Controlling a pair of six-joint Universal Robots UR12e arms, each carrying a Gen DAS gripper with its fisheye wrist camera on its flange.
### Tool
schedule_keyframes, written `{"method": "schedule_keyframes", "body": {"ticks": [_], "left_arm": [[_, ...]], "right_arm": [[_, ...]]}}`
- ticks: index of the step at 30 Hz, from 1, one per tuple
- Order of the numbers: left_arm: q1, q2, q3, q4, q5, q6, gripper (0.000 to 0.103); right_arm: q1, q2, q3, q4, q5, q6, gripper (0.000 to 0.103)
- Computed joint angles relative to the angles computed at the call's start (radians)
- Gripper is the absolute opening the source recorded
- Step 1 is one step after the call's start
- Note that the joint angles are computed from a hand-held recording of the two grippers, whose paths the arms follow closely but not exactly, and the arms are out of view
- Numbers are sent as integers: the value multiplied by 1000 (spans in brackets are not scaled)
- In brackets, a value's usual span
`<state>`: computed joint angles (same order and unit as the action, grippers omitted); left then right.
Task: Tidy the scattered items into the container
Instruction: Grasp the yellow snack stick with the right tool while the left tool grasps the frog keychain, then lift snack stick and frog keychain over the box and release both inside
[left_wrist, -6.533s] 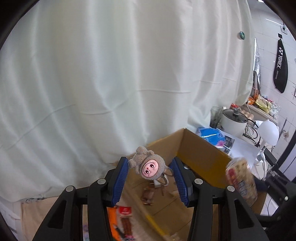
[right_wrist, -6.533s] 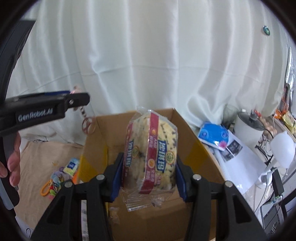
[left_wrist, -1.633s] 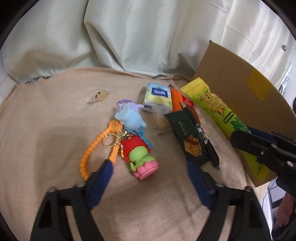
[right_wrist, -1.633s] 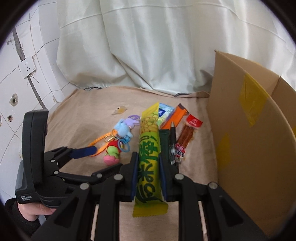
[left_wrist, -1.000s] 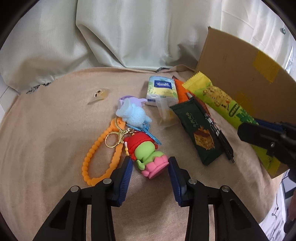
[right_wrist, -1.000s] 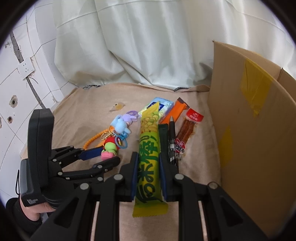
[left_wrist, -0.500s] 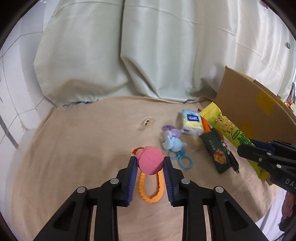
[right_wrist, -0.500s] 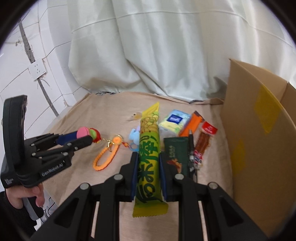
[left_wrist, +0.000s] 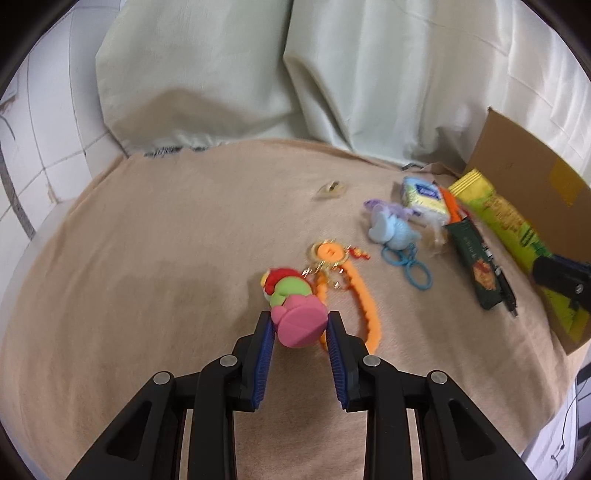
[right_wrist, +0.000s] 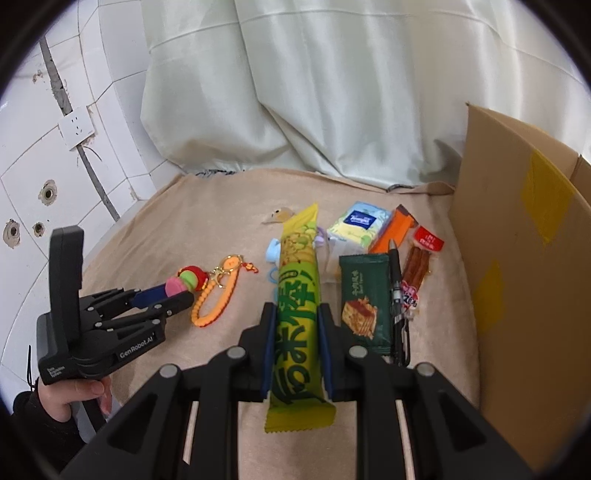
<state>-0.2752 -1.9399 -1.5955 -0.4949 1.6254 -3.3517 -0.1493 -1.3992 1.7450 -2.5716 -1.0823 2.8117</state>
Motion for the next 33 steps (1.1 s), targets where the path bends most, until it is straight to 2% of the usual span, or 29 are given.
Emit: {"method": "schedule_keyframes", "body": {"ticks": [2,7,9,11,13,17,20,26,33], "left_arm": [[2,-2,-6,21,-4,-20,31],[0,-14,13,4,14,-38,33],[-4,-20,23,-6,44,-41,45],[-3,-25,28,-8,60,-56,52],[3,-25,26,-4,47,-75,53],[2,-27,26,5,51,-39,52],[8,-22,24,-2,18,-36,30],[6,-8,6,32,19,-26,30],[-11,34,19,83,95,41,30]], "right_arm": [[1,1,-2,3,0,-4,25],[2,2,0,-1,2,-3,25],[3,2,-1,6,1,-4,25],[4,3,0,7,-1,-4,25],[4,3,-1,10,-5,-5,25],[4,3,-3,10,-7,3,25],[5,1,-2,11,-7,5,25],[7,1,4,1,-3,0,25],[1,-10,2,-32,15,15,25]]}}
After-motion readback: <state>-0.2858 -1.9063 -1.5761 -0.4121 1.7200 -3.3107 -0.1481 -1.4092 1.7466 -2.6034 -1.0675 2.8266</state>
